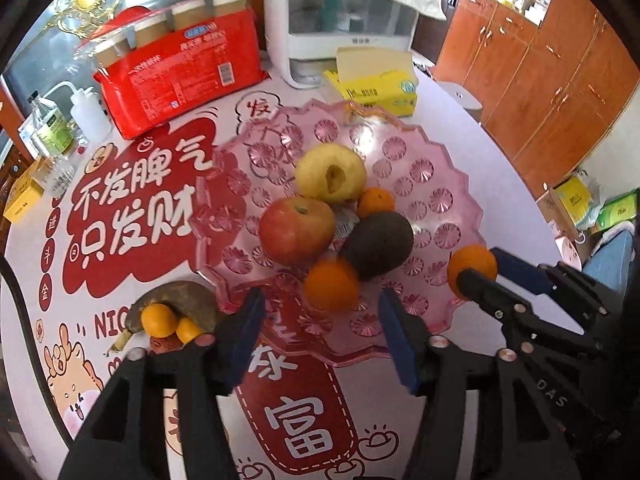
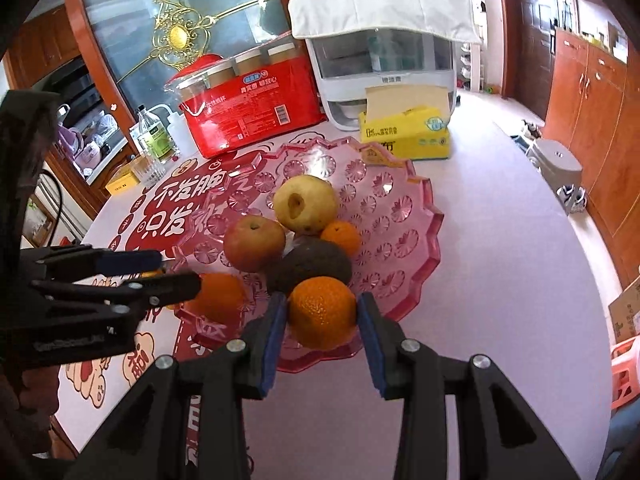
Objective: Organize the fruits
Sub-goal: 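Carry both oranges over the pink bowl and open both grippers, then withdraw both grippers from the bowl toward the fruit beside the dark banana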
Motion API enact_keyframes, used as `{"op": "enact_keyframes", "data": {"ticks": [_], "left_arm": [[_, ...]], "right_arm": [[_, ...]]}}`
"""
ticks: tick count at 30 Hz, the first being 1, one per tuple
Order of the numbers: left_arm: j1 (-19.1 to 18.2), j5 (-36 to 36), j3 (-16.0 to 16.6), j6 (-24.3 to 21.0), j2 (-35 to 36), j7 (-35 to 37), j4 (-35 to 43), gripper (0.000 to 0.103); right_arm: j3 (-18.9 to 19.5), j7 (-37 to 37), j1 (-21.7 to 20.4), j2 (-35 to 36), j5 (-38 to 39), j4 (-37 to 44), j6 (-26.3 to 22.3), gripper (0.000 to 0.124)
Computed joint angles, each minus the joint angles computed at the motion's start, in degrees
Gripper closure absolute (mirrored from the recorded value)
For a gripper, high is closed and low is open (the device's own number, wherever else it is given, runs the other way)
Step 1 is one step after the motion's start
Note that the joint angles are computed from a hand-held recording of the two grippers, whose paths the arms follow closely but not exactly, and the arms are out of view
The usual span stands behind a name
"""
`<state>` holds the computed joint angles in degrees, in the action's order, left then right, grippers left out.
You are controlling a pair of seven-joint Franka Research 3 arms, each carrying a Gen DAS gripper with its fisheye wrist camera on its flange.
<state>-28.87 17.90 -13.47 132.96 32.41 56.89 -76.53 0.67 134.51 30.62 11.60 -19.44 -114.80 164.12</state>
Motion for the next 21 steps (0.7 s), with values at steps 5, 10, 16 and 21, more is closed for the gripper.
{"op": "enact_keyframes", "data": {"ticks": [5,10,16,21], "left_arm": [[1.23,0.51,0.51,2.84,-4.55,-2.69,-6.01,0.032],[3.26,1.15,0.75,4.22,-10.06,-6.19,-13.37,0.03],[6.23,1.56,0.38,6.57,-16.47,-9.0,-22.33,0.03],[8.59,0.74,-0.1,7.93,-20.79,-9.3,-28.29,0.03]], "right_arm": [[0.03,0.37,0.46,0.19,0.01,0.58,-0.48,0.085],[0.66,0.13,1.27,0.49,-0.52,1.84,-1.35,0.079],[0.71,2.34,3.27,1.06,-2.43,3.57,-2.14,0.079],[1.17,4.23,4.72,1.87,-2.8,5.28,-3.45,0.079]]}}
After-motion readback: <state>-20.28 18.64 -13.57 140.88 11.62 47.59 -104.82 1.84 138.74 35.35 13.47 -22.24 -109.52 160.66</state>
